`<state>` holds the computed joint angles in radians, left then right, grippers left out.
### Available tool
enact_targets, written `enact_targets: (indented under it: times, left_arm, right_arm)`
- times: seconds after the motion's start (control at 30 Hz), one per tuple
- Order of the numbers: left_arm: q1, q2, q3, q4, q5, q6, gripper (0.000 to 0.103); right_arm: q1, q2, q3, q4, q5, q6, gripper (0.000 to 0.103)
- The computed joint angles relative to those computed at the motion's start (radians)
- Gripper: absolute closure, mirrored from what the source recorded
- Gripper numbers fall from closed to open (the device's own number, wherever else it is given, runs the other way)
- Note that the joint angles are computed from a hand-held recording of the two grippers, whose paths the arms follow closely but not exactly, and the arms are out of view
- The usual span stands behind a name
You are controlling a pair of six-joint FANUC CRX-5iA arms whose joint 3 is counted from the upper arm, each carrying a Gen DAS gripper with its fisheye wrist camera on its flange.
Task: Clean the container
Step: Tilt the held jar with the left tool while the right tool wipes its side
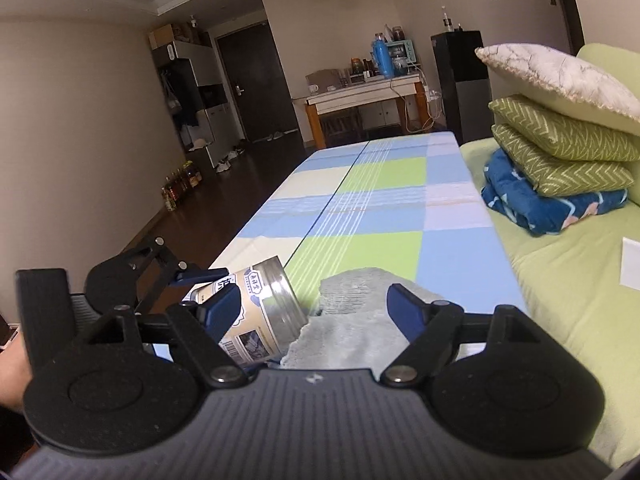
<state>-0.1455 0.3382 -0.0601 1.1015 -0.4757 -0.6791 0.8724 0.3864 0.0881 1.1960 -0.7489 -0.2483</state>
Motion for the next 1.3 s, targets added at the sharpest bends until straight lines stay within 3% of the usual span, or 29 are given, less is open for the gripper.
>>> enact_targets:
  times: [0.17, 0.4, 0.67, 0.93, 1.13, 1.2, 1.23, 1.3]
  left_arm:
    - [0.030, 0.013, -0.014, 0.144, -0.087, -0.058, 0.015]
    - [0.094, 0.051, 0.042, 0.158, -0.251, 0.110, 0.009]
    - [0.155, 0.098, 0.101, 0.122, -0.375, 0.279, 0.012]
    - [0.181, 0.074, 0.067, 0.134, -0.404, 0.307, 0.016]
    - [0.180, 0.019, -0.012, 0.168, -0.359, 0.254, 0.016]
    - [0.175, 0.010, -0.026, 0.179, -0.343, 0.244, 0.016]
    - [0.171, 0.005, -0.033, 0.184, -0.334, 0.231, 0.016]
    - [0.162, -0.004, -0.046, 0.191, -0.316, 0.203, 0.016]
  right_arm:
    - [0.003, 0.025, 0.018, -0.034, -0.024, 0.042, 0.025]
    - [0.007, 0.034, 0.024, -0.115, -0.099, 0.111, 0.025]
    - [0.005, 0.027, -0.005, -0.090, -0.104, 0.075, 0.025]
    - [0.001, 0.013, -0.037, -0.090, -0.114, 0.038, 0.025]
    - [-0.002, 0.037, -0.009, -0.124, -0.130, 0.101, 0.027]
    - [0.004, 0.062, 0.027, -0.156, -0.168, 0.176, 0.039]
    - [0.006, 0.073, 0.043, -0.170, -0.181, 0.208, 0.062]
    - [0.007, 0.075, 0.046, -0.170, -0.175, 0.221, 0.079]
